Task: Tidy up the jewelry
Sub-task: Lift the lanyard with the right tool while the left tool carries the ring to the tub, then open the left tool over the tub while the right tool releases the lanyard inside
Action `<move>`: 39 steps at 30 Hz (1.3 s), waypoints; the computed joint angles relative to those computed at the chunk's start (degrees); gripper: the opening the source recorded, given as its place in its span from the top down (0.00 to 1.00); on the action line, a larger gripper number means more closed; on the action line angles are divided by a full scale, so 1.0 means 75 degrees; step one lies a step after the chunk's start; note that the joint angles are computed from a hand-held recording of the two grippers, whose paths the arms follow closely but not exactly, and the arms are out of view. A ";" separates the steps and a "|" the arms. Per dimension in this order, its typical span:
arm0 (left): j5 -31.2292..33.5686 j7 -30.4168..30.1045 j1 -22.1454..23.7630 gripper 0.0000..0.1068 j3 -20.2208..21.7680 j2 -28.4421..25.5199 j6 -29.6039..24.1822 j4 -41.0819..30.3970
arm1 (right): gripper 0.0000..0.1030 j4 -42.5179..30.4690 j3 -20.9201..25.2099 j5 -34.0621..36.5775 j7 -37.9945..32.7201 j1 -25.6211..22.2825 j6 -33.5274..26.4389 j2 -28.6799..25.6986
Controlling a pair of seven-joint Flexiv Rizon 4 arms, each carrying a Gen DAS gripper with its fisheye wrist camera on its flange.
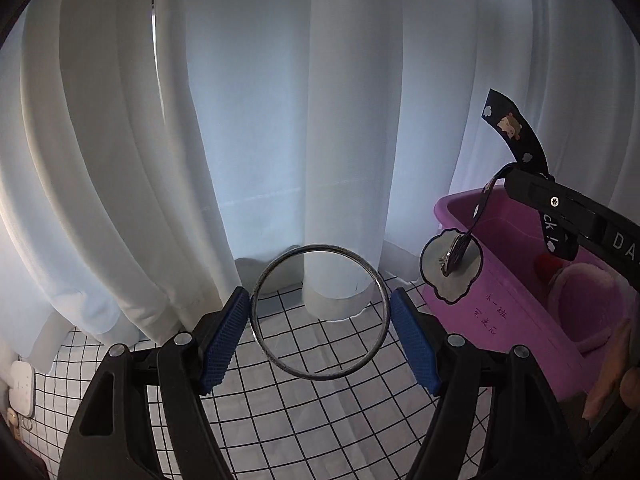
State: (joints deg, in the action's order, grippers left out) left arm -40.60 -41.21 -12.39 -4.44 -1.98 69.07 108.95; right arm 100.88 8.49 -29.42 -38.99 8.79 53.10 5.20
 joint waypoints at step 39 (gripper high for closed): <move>0.4412 -0.4796 -0.1612 0.18 -0.0533 -0.1886 -0.1913 -0.3123 | 0.42 -0.0205 -0.0895 0.2873 -0.2213 -0.1404 -0.3100 0.0798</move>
State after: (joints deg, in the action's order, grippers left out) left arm -7.51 -77.18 -24.47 -8.44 -16.13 54.72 85.53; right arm 99.34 1.78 -7.87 -55.59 -1.74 29.85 11.18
